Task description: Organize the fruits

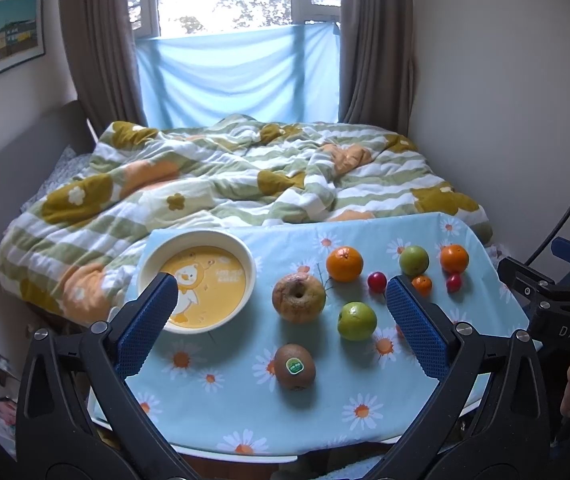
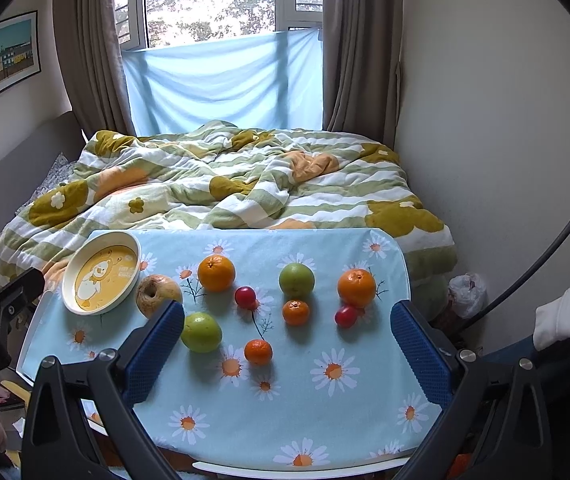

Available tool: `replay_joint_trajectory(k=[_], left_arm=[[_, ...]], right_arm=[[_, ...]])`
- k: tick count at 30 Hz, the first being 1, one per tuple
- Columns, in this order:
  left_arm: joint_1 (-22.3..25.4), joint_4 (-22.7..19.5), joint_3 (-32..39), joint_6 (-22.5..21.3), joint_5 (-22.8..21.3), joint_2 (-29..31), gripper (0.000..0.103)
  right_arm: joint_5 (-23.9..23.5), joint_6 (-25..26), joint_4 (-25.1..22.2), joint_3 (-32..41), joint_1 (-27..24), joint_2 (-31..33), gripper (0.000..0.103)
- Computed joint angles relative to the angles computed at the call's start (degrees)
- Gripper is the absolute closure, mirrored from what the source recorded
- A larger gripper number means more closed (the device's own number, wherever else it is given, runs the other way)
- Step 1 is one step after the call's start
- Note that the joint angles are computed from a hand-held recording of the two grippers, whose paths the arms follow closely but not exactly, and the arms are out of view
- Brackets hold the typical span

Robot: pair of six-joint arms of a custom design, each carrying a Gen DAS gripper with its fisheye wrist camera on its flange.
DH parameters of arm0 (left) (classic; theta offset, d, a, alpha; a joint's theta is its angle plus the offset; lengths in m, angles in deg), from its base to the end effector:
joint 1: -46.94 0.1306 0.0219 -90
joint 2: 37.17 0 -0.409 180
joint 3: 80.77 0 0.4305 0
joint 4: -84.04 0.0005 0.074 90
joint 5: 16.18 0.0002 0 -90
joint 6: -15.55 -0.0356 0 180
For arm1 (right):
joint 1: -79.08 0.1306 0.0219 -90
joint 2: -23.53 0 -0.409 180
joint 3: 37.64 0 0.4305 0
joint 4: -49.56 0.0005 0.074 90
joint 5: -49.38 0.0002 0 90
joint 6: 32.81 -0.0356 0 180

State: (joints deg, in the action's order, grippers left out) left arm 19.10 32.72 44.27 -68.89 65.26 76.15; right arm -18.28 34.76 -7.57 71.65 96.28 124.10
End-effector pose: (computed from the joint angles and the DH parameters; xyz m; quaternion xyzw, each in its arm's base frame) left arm 0.6118 -0.3177 0.5239 0.1432 0.8914 -0.0573 0.4261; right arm 0.5709 0.1620 0.5178 0.1105 0.9131 -0.0523 0.3891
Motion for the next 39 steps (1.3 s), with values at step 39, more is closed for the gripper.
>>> replay_joint_trajectory(k=[39], left_arm=[[-0.05,-0.28,0.72,-0.1,0.16,0.64,0.0]], right_arm=[[-0.05,-0.62,-0.38,0.31,0.54,0.25,0.0]])
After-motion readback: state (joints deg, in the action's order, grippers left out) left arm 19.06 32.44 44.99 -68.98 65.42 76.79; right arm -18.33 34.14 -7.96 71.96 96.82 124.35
